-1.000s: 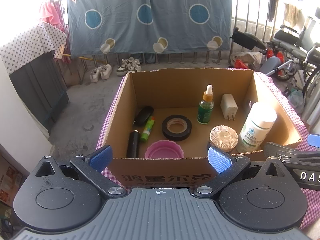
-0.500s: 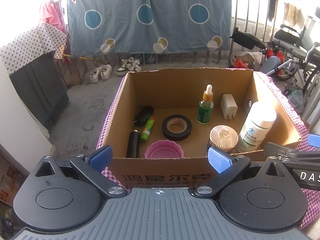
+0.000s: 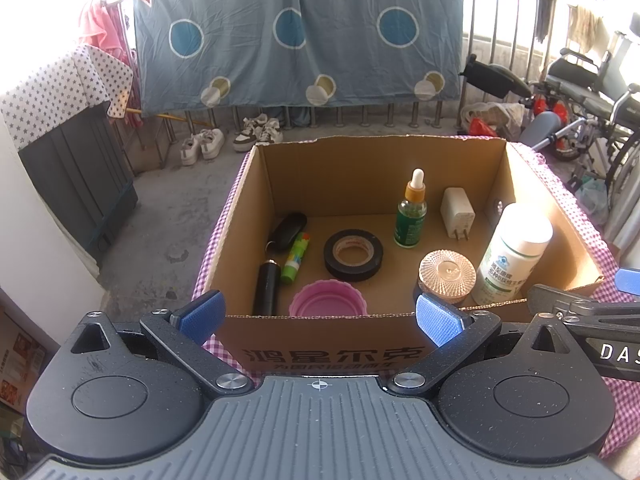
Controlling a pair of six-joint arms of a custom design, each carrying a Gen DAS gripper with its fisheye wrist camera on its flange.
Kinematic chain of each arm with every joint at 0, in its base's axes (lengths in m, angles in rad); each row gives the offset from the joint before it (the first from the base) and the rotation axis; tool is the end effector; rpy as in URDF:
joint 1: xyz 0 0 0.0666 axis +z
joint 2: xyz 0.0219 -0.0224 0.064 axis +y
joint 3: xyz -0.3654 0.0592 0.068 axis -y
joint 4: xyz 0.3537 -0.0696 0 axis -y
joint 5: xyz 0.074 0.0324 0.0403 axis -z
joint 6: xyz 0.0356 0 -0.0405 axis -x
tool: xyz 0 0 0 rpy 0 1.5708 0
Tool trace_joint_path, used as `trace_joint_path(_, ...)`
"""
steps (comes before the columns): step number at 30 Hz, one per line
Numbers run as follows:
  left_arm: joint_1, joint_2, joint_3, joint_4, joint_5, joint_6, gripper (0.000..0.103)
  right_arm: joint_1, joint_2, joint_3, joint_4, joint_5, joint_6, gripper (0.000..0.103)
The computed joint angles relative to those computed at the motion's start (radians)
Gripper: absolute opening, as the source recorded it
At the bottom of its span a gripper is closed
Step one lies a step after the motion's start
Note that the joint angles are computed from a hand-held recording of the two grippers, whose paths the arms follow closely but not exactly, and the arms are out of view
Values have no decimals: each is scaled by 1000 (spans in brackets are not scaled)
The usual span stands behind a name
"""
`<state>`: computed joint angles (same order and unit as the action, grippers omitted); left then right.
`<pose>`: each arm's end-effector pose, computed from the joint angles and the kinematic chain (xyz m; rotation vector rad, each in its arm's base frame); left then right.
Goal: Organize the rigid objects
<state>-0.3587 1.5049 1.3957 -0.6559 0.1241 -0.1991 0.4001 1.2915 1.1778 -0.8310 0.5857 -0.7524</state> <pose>0.4627 -0.1786 0.3853 0.7033 2.2312 -0.2243 0.3749 0.1367 0.3763 0.6261 2.2325 -0.1764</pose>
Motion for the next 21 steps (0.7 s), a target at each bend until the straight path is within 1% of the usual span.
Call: trace_joint_path(21, -1, 0, -1, -1, -1, 1, 102, 3, 0, -2, -3, -3, -6, 103)
